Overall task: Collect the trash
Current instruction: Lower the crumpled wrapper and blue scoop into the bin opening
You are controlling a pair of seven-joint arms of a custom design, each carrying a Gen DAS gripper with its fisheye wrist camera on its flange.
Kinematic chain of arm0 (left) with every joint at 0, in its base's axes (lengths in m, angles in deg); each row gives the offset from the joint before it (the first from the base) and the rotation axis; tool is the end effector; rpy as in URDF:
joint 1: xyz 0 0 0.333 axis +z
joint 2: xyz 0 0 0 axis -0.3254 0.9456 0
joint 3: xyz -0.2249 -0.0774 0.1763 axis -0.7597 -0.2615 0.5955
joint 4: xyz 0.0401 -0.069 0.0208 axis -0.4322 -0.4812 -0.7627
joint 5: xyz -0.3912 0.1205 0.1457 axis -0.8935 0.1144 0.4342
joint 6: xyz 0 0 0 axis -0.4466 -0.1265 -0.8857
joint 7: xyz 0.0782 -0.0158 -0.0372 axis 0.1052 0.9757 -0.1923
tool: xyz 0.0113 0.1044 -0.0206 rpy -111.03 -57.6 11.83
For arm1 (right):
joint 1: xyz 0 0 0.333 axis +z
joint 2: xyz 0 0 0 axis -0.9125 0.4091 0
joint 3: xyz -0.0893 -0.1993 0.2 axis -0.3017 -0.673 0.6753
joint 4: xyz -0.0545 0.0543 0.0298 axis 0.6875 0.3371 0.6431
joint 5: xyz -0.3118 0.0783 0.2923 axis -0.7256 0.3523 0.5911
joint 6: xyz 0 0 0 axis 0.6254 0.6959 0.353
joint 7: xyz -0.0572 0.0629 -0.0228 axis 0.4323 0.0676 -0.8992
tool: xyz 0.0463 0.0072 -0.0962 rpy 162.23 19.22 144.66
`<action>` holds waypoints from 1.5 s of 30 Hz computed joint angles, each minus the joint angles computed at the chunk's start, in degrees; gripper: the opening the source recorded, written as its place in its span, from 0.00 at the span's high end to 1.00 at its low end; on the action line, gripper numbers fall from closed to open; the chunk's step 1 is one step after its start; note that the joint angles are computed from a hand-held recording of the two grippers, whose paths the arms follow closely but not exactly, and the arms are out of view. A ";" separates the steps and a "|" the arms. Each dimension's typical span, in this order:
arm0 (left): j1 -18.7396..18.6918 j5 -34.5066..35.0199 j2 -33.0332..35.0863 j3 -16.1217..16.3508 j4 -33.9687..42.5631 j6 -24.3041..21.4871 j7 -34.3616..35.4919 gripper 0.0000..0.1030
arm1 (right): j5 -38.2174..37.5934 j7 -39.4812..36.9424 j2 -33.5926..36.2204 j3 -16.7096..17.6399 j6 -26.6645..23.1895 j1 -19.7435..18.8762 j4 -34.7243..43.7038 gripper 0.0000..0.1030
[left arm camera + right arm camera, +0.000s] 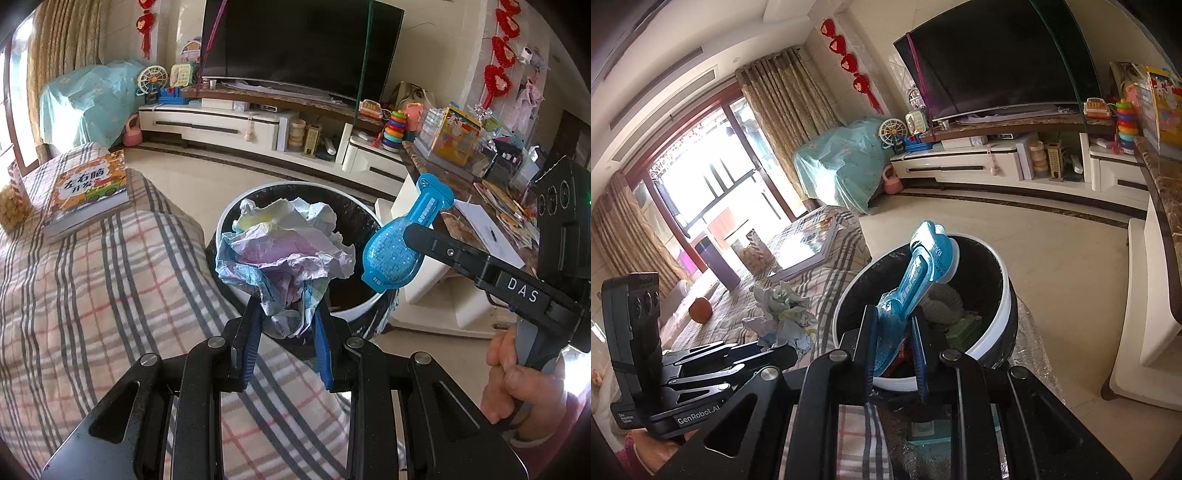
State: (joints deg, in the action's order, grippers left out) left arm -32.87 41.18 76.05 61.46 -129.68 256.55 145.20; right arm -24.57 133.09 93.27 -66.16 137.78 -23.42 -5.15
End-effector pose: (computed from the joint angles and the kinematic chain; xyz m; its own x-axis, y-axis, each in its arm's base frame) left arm 0.6469 -0.3017 0.3648 -0.2310 -0.9611 0.1515 -0.7354 0.0705 -0.6740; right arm 0.6432 0.5122 0.3598 0.2968 -0.8743 -0.3841 -0.6946 0.0783 -0.7151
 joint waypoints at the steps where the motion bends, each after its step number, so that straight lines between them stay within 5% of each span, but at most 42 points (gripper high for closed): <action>1: 0.17 -0.17 0.31 -0.18 0.41 -0.13 0.31 0.76 | -0.09 0.10 0.12 -0.25 -0.07 0.15 0.14 0.83; 45: -1.05 -4.37 13.62 -0.77 19.56 -11.50 6.51 0.76 | -2.18 -2.79 13.03 3.20 -13.49 -4.59 21.68 0.83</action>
State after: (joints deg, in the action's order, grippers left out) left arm -33.92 36.80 89.67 60.69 -110.13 245.05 151.71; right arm -26.75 130.30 106.31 -62.96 124.30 -28.01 16.52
